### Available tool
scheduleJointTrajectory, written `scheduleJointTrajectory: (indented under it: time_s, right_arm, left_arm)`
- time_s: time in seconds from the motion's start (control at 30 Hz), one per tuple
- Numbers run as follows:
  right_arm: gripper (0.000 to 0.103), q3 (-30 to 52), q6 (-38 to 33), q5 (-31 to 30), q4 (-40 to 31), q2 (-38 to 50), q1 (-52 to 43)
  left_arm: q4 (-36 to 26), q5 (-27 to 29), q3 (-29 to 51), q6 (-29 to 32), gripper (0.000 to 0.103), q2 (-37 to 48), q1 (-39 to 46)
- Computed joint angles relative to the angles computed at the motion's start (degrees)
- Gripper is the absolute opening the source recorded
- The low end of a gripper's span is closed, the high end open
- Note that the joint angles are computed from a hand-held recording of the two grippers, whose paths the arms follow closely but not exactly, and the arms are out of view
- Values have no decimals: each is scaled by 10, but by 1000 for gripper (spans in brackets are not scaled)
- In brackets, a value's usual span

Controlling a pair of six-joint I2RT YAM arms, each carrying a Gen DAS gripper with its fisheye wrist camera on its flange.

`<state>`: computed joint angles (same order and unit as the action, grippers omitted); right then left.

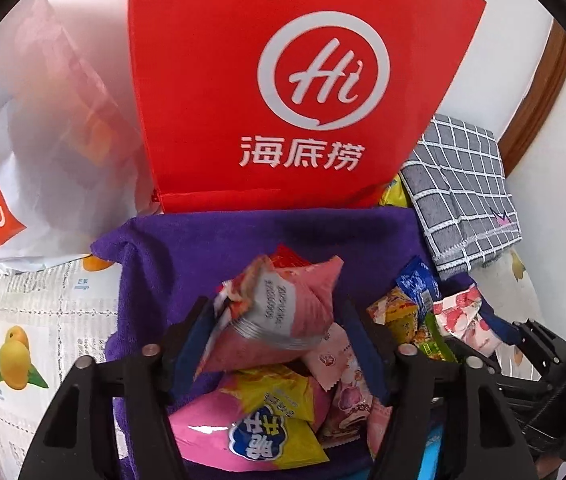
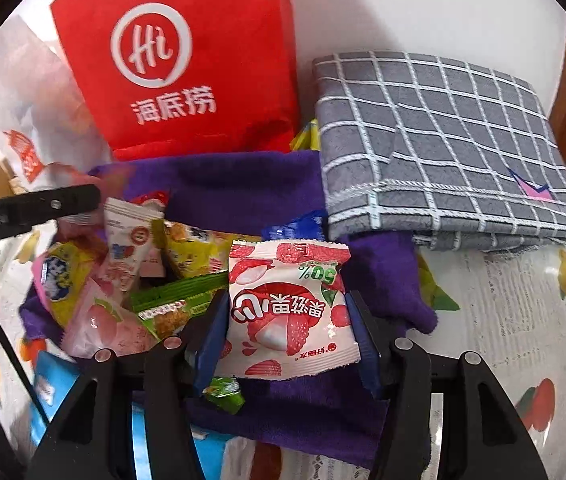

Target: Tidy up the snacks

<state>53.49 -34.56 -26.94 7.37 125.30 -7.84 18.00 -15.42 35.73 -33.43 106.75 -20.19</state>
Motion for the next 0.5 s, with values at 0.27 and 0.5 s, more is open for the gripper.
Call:
scheduleJointTrajectory:
  time_s: [0.27, 0.5]
  right_arm:
    - [72, -19, 5, -20, -2, -27, -3]
    - [72, -64, -5, -12, -10, -88, -10]
  left_arm:
    - [-21, -7, -18, -17, 79, -42, -13]
    - [-47, -26, -70, -51, 85, -130, -50]
